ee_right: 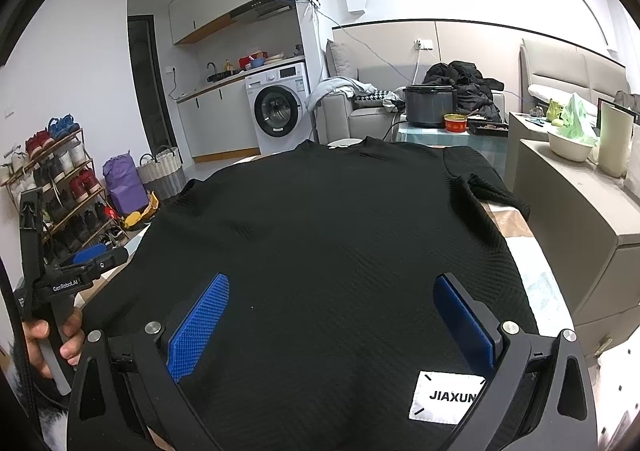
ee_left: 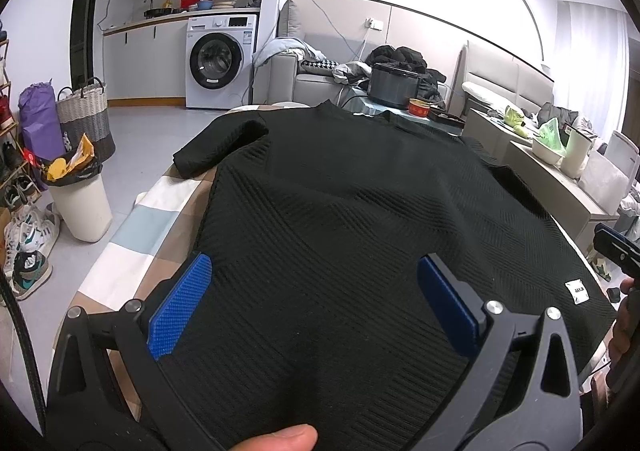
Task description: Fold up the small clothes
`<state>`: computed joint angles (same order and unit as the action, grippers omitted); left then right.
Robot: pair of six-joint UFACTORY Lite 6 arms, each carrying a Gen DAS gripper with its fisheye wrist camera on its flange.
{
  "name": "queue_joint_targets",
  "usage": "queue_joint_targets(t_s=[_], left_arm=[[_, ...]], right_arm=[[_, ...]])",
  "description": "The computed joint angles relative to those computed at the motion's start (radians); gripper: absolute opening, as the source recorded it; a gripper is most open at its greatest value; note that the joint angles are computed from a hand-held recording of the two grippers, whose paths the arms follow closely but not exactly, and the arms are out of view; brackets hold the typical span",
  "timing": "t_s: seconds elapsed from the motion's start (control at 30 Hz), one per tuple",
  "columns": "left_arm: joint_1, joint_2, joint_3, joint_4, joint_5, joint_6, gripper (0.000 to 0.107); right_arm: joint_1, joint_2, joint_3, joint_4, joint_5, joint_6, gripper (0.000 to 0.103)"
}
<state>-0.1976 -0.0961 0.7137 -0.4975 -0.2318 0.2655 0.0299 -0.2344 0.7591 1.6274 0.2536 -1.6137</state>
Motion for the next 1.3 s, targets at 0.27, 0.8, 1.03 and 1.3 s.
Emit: queue_joint_targets(t_s=[0.27,0.8,1.03,1.3], left_arm=[[0.002,0.003,0.001,0.006,0.000,-0.007,0.102],[0.012,0.000,0.013,-0.010,0.010,0.004,0.102],[0.040,-0.022,0.026,0.063,0.047,-0.080,0.102],[0.052,-0.050,0.061,0.051,0.091,-0.037,0.102]], right_arm=[[0.010,0.010,0.011,-0.041,-0.021,0.040,0.103],[-0.012,-0.001,0.018,-0.075,-0.037,0.078,0.103],[-0.024,-0.015,0.023,-0.148,-0.039,0.158,0.103],[-0.076,-0.005,0.093,-0.349,-0.017,0.385,0.103]])
